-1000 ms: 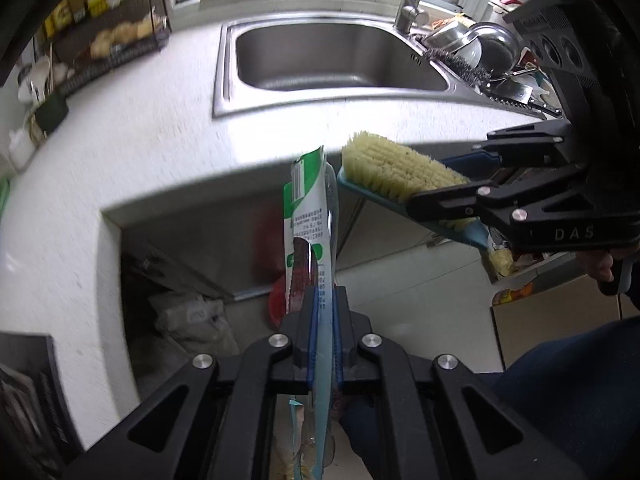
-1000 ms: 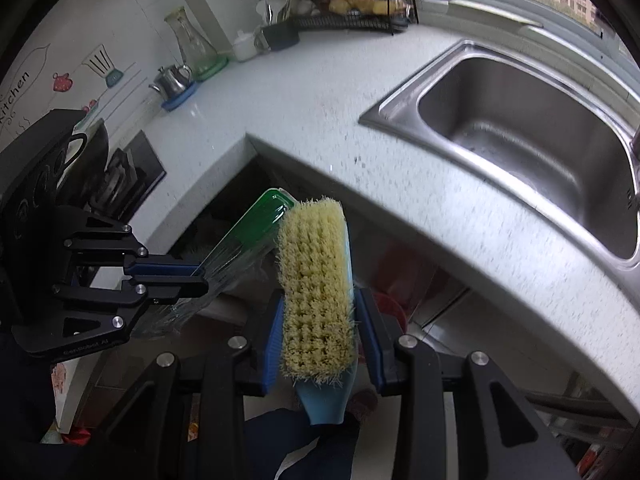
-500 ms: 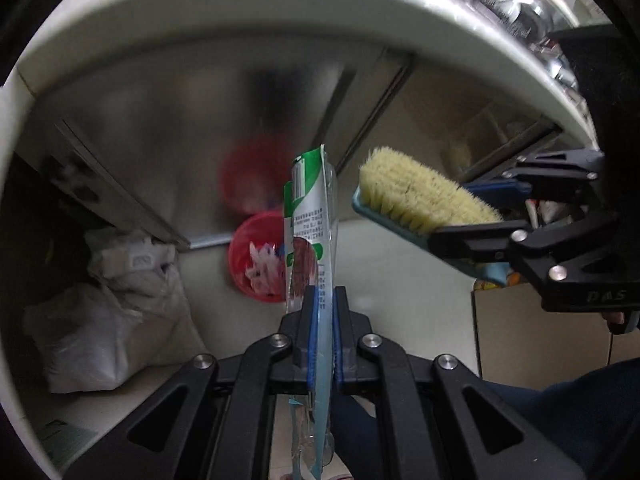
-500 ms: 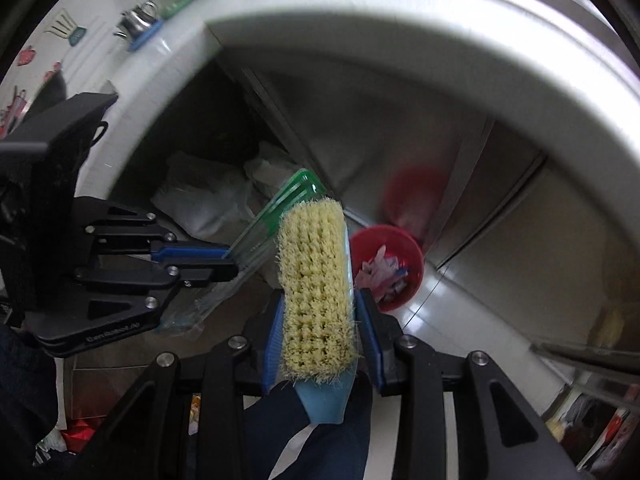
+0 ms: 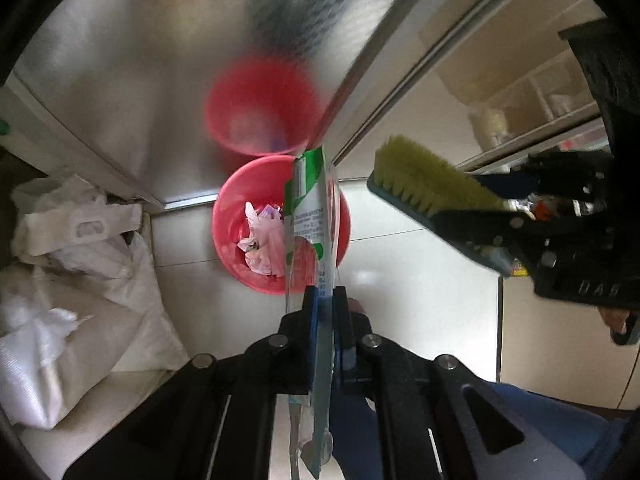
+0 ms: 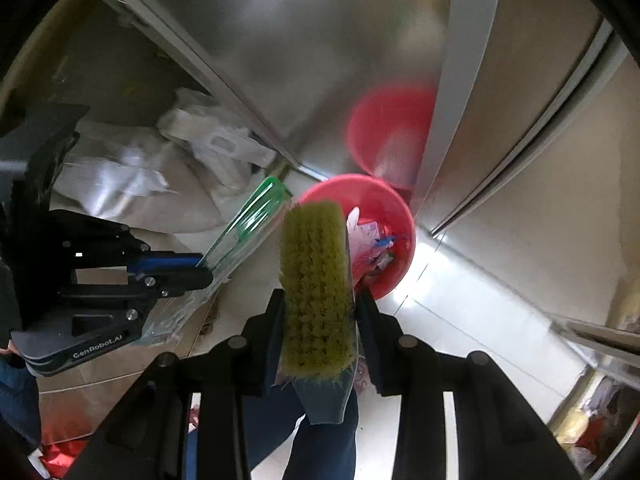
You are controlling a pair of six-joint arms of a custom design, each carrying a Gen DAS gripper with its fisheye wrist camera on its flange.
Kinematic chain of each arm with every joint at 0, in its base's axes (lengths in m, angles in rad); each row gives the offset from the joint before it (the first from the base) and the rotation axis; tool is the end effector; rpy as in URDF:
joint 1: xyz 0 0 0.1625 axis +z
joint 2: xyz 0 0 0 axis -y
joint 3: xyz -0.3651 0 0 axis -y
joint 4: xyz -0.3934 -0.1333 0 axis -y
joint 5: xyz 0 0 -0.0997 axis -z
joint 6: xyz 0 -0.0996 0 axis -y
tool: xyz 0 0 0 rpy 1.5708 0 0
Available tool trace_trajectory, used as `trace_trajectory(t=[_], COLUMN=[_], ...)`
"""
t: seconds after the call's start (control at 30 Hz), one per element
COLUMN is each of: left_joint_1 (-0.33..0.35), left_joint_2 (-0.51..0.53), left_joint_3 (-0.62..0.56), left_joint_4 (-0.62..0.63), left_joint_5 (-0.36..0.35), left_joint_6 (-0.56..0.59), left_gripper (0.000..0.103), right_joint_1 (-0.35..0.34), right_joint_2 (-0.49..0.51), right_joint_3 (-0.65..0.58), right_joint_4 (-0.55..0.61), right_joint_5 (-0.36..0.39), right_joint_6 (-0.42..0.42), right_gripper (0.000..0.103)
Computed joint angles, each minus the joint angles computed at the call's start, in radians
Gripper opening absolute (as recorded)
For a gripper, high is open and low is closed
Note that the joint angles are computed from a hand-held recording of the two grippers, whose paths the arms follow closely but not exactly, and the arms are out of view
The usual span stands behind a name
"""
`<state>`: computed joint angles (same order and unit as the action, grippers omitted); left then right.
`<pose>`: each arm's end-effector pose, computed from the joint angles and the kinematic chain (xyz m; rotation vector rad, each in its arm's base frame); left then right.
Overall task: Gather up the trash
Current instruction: 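Carry the brush and DARLIE package down over the red basin, then open both grippers to drop the brush and package into the basin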
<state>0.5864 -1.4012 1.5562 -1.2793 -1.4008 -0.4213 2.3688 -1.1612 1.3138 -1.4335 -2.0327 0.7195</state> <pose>-0.3316 -0.4006 0.3300 0.8027 2.5866 0.3199 0.4947 -0.3582 0.3237 0.1918 -2.6021 0.1457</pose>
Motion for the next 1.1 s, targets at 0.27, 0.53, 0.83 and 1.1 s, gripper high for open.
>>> trace_trajectory(t=[0.27,0.53,0.83,1.1], left_joint_1=[0.08,0.164,0.213,0.228], left_joint_2=[0.01,0.056,0.109,0.128], left_joint_3=[0.184,0.3,0.324,0.338], left_joint_4=[-0.158,-0.299,-0.363,-0.393], left_joint_5=[0.033,0.059,0.048,0.065], left_joint_6=[0.044,0.068,0.076,0.084], left_gripper=[0.006,0.006,0.006,0.006], right_joint_1=[-0.089,-0.171,-0.225,-0.236], right_joint_2=[-0.075,-0.117,-0.122,-0.113], right_joint_3=[0.236,0.392,0.456,0.464], right_joint_4=[-0.192,-0.317,-0.391,-0.406], right_joint_5=[0.001,-0.017,-0.02,-0.015], right_joint_6=[-0.075,-0.156,-0.201,-0.227], right_gripper=[0.033,0.033,0.033,0.033])
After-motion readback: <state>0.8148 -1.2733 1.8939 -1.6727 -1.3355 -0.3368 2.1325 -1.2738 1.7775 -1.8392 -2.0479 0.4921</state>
